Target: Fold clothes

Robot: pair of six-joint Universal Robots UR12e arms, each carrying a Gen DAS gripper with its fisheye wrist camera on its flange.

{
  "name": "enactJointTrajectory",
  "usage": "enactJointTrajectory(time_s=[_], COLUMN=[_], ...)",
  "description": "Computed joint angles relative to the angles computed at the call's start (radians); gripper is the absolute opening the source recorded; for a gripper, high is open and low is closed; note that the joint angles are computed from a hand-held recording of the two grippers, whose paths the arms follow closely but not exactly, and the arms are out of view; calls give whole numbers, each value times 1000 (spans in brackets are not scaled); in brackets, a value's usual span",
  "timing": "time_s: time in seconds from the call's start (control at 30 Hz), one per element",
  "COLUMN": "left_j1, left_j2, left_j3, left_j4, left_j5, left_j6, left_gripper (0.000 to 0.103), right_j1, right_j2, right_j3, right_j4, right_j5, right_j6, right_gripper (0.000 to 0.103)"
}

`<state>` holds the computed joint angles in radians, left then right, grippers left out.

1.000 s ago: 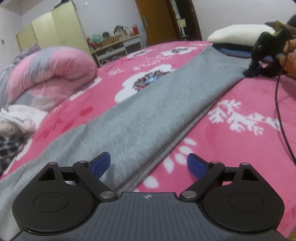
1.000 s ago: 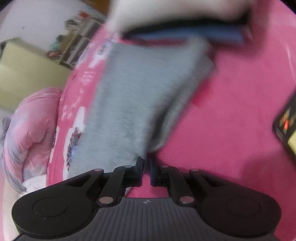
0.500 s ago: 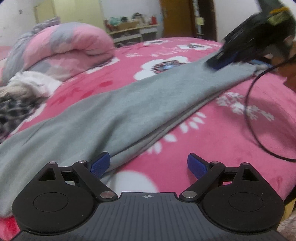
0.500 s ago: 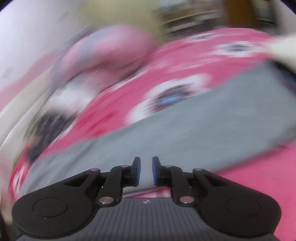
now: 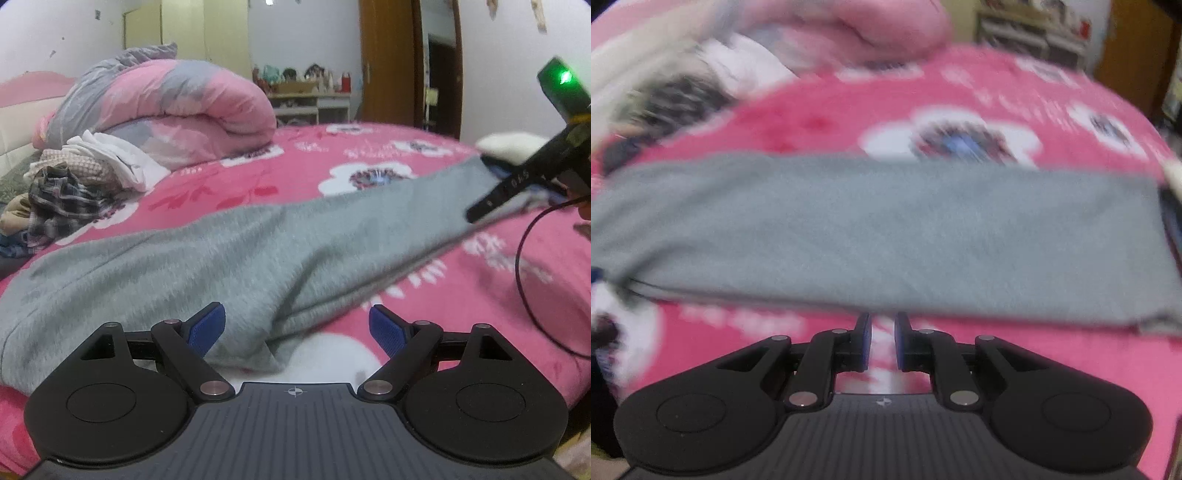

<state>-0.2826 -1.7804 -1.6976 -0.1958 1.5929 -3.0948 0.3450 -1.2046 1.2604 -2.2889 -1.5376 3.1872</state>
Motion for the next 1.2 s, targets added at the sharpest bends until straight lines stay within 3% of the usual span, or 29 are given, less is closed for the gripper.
enactJointTrajectory(time_s=[0.07, 0.13, 0.2, 0.33, 0.37, 0.5, 0.57, 0.7, 0.8, 0.87, 0.93, 1.03, 1.13, 1.2], left_j1=[2, 2, 7, 16, 16, 20, 24, 35, 46, 61, 83, 107, 120, 120], left_j2=[-9, -20, -31, -39, -39, -29, -24, -15, 4, 24, 39, 20, -35, -79], left_j3=[5, 10, 18, 9, 1, -30, -36, -38, -53, -63, -70, -38, 45, 123], left_j4=[17, 34, 20, 24, 38, 67, 69, 50, 54, 56, 76, 108, 49, -94], left_j5=[20, 48, 61, 60, 58, 41, 28, -5, -27, -54, -103, -153, -158, -102], left_j6=[-3, -6, -28, -28, -13, 37, 36, -8, -17, -42, -86, -139, -153, -136], left_gripper=[84, 67, 53, 44, 43, 42, 42, 43, 44, 47, 49, 49, 49, 48], right_j1=[11, 23, 41, 74, 73, 74, 77, 96, 108, 108, 107, 104, 96, 92], right_j2=[11, 46, 94, 127, 112, 89, 92, 167, 210, 189, 157, 152, 158, 154], right_j3=[-16, -53, -91, -78, -55, -90, -107, -197, -238, -165, -87, -69, -75, -66], right_j4=[-49, -72, -77, -65, -84, 34, -5, -103, -8, -57, -168, -202, -203, -211], right_j5=[100, 214, 259, 139, 139, 95, 89, 106, 97, 97, 93, 99, 122, 131], right_j6=[-29, -44, -39, -39, -39, 5, 14, 24, -28, -28, -52, -21, 36, 58], right_gripper=[13, 14, 17, 17, 17, 17, 17, 17, 18, 18, 19, 20, 21, 21])
